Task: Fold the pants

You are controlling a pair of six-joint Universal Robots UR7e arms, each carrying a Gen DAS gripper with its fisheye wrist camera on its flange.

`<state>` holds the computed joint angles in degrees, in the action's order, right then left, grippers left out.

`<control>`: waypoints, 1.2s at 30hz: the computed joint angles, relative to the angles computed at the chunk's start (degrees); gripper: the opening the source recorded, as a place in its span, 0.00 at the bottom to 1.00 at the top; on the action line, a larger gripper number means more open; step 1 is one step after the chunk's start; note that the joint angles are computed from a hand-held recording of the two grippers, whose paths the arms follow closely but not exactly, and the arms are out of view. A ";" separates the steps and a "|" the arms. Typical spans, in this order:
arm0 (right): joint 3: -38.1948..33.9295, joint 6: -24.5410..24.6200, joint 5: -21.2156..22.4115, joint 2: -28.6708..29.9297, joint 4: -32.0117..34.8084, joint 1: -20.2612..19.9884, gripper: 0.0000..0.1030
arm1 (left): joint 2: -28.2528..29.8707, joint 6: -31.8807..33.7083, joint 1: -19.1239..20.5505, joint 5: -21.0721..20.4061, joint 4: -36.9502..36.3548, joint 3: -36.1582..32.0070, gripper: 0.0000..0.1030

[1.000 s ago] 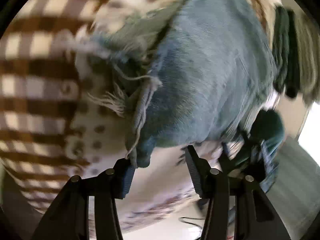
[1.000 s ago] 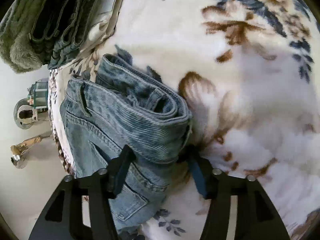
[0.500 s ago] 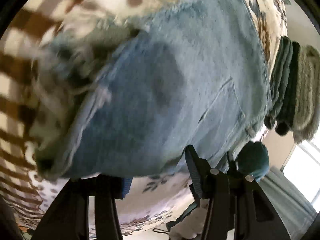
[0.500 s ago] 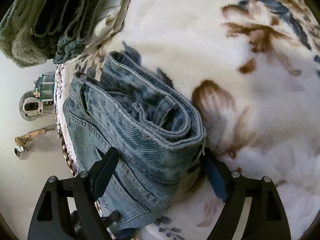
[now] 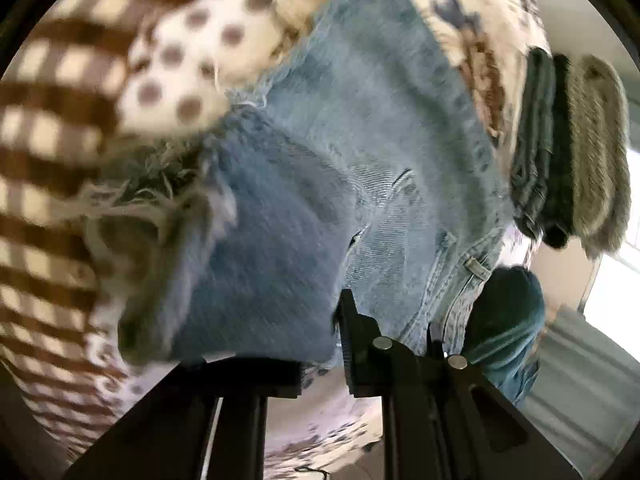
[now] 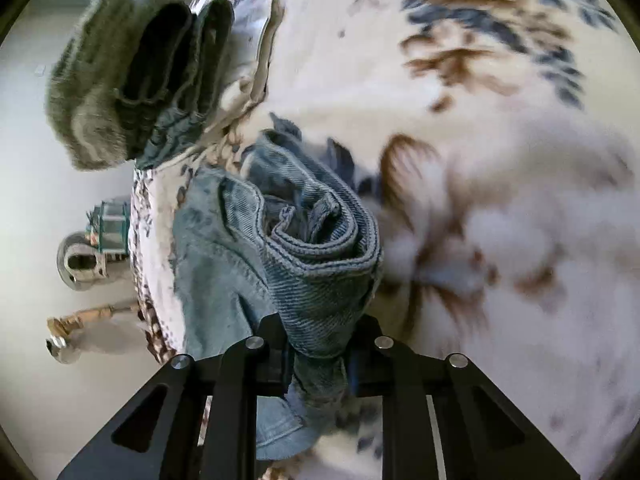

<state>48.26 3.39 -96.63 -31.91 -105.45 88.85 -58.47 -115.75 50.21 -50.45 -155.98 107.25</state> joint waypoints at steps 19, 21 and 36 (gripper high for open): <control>19.45 -0.37 -14.91 -17.37 -4.30 0.77 0.59 | -9.65 15.32 -1.51 -7.55 18.21 4.81 0.35; 14.17 -3.43 -13.52 -13.55 -3.15 1.86 0.59 | -11.14 13.79 -3.30 -6.35 21.25 6.33 0.45; 2.80 -7.58 -15.11 -3.99 -2.00 3.37 0.17 | -11.06 6.94 -5.07 -1.50 23.51 7.21 0.63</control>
<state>51.07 -4.19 -111.74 -35.90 -107.45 92.22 -69.54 -108.81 45.14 -51.95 -132.47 114.46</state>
